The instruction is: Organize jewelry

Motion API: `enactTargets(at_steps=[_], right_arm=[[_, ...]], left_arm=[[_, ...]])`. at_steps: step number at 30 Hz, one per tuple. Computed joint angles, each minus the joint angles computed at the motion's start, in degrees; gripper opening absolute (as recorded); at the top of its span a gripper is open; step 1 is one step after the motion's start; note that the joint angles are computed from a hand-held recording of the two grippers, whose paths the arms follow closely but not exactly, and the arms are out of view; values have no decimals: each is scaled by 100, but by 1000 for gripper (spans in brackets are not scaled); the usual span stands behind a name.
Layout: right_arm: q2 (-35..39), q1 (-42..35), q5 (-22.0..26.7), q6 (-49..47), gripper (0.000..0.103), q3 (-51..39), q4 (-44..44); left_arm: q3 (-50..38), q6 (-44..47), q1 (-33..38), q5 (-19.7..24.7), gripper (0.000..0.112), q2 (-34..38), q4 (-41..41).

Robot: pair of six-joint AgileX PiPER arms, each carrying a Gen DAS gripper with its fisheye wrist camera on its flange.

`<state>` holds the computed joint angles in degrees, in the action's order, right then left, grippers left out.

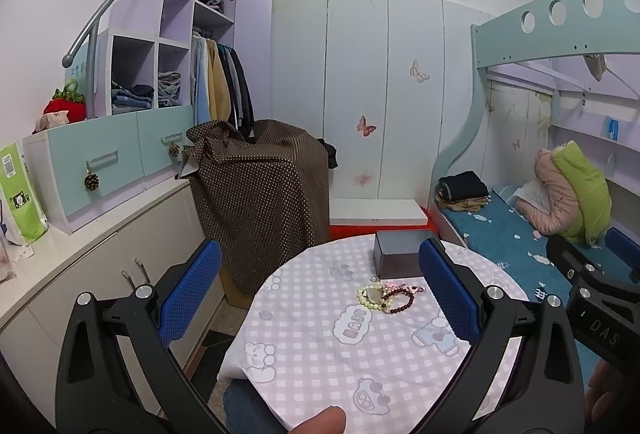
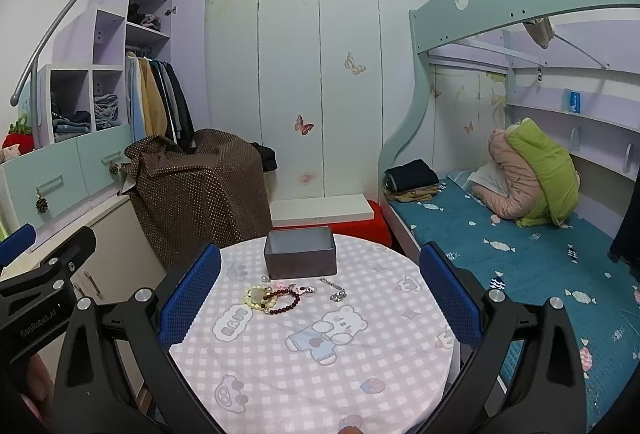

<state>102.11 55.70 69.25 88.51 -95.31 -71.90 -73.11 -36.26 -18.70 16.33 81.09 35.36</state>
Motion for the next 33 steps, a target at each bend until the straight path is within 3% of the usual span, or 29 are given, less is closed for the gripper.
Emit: enactTargets(at_steps=[13,25,28,33], right_arm=[[-298,-75,-395,398,96,486,-300],[-221,-36,-249,335,96,432,-267],[-232,-47,-237,310,96,445,-246],[-189,-66,-217,286,96,408,-230]], left_arm=[[9,261,81,-60,98,-35,-275],[-30,711,157,-53,98,-59,-716],[19,246,52,-41,98,-33,-277],[2,251,11,5,98,-17,-267]])
